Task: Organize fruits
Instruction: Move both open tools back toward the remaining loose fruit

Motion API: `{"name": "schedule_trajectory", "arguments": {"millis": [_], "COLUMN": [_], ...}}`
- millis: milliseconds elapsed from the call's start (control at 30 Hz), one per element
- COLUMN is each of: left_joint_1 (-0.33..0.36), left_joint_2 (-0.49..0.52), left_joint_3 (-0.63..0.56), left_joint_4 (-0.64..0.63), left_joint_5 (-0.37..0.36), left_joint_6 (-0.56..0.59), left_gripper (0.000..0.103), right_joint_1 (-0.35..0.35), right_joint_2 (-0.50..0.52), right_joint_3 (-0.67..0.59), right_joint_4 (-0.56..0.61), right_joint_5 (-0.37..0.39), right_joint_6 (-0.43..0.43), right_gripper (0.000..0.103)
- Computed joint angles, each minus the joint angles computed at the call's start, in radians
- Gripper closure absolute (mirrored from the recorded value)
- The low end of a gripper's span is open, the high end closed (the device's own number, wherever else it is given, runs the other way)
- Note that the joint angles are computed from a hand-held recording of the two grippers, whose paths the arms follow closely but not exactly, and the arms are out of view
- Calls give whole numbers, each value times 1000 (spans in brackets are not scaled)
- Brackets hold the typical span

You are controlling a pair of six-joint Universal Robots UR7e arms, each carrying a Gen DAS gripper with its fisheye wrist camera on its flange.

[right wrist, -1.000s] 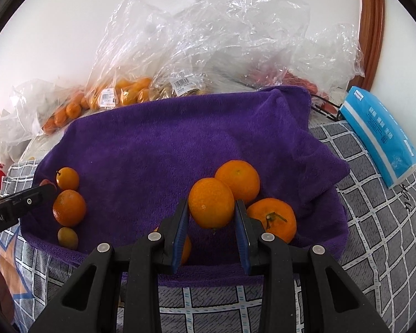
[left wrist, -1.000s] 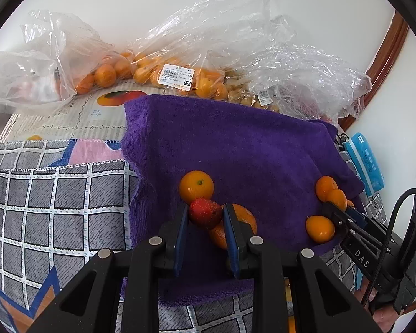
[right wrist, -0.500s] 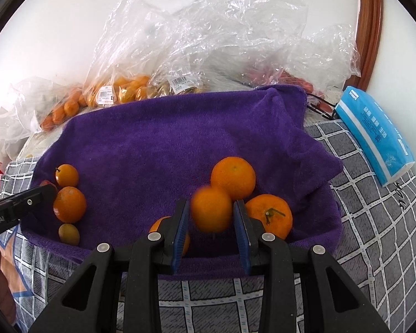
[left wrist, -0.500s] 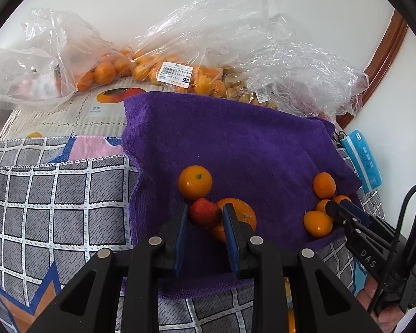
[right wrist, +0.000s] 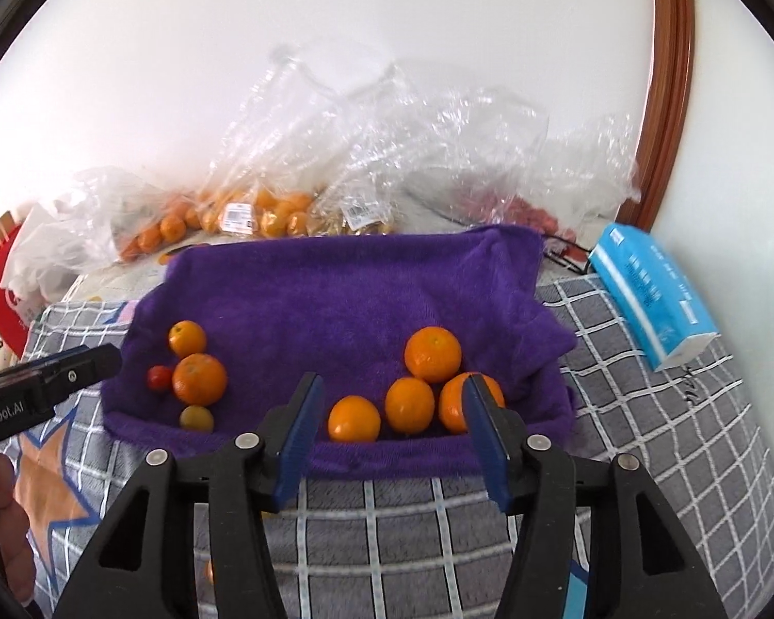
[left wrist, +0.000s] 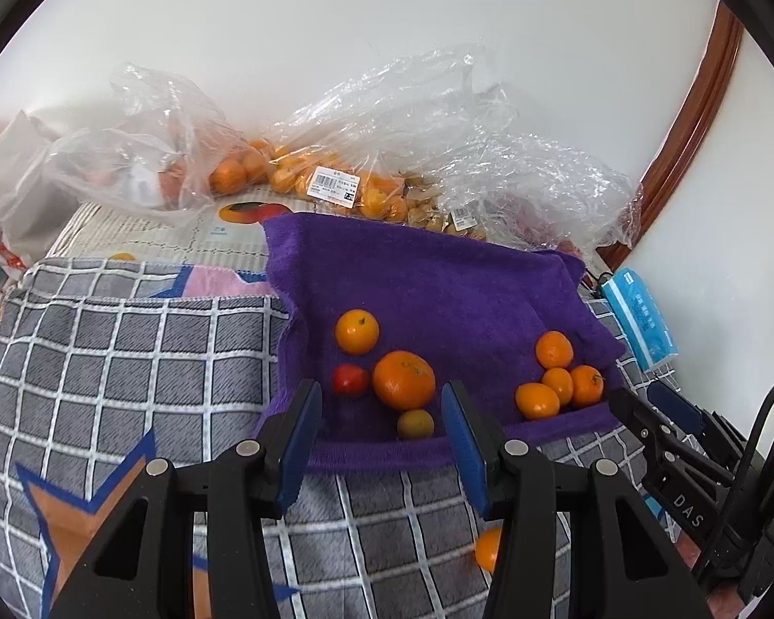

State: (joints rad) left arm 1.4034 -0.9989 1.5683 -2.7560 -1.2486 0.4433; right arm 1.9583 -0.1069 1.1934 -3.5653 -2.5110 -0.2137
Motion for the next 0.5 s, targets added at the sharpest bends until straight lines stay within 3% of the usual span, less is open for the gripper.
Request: {"name": "schedule_trajectory", "arguments": {"millis": [333,500], "left_joint_1": [35,70], "left_joint_2": [-91,-97], "left_joint_3": [149,141], "left_joint_4": [-99,-81], "left_joint_5": [-11,-23], "left_joint_6": [55,77], "left_gripper": [57,57], "right_joint_1": [29,28], "right_joint_2": [-9,-11], "right_joint_3": [118,143], "right_joint_4": [-108,-3], "right_joint_5": [-37,-32], "right_joint_6": [71,205], "right_gripper": [47,47]}}
